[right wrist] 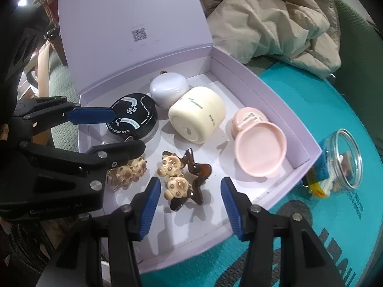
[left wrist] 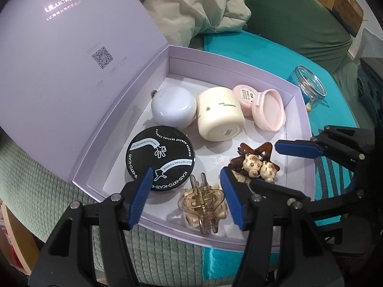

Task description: Organize objects

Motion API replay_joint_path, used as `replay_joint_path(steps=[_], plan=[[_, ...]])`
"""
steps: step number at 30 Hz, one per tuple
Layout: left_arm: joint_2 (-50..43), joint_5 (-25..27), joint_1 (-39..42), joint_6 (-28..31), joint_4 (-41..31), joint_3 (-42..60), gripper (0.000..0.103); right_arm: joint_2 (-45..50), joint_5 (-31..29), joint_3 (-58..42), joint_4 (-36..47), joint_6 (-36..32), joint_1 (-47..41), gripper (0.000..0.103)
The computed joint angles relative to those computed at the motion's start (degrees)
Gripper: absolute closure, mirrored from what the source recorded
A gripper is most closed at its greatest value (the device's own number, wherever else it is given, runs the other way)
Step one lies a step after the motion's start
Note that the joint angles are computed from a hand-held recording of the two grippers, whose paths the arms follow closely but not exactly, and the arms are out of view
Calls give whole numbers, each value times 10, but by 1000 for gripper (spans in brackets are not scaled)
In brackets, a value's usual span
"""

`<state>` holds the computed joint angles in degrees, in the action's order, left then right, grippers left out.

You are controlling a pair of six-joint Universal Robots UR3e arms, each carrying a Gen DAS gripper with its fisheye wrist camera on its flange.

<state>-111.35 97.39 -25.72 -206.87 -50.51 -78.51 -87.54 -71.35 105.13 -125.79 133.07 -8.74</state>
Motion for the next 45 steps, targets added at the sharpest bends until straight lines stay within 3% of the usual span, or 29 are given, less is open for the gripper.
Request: replay_joint_path(steps=[8, 10, 16, 23, 27, 38, 45], plan=[[-5, 27, -15, -4, -20, 34, 46, -44, 17, 8, 17, -2, -26, 49], [-4, 35, -20, -5, -29, 45, 45, -51, 25, 6, 20, -2, -34, 44], [2, 68, -38, -18, -52, 79, 35, -98, 41, 24, 4, 11, -60, 29], [6, 137, -68, -38, -102, 135, 15, -143, 59, 26, 17, 19, -91, 26], [5, 178, -87, -53, -146, 171, 10, -172, 70, 33, 31, 17, -109, 26], [-4, 255, -144, -97, -266, 265, 7, -270, 122, 39, 132, -37, -188, 26], [-11, 290, -183, -135, -327, 309, 7, -362, 164, 43, 262, -129, -289, 26]])
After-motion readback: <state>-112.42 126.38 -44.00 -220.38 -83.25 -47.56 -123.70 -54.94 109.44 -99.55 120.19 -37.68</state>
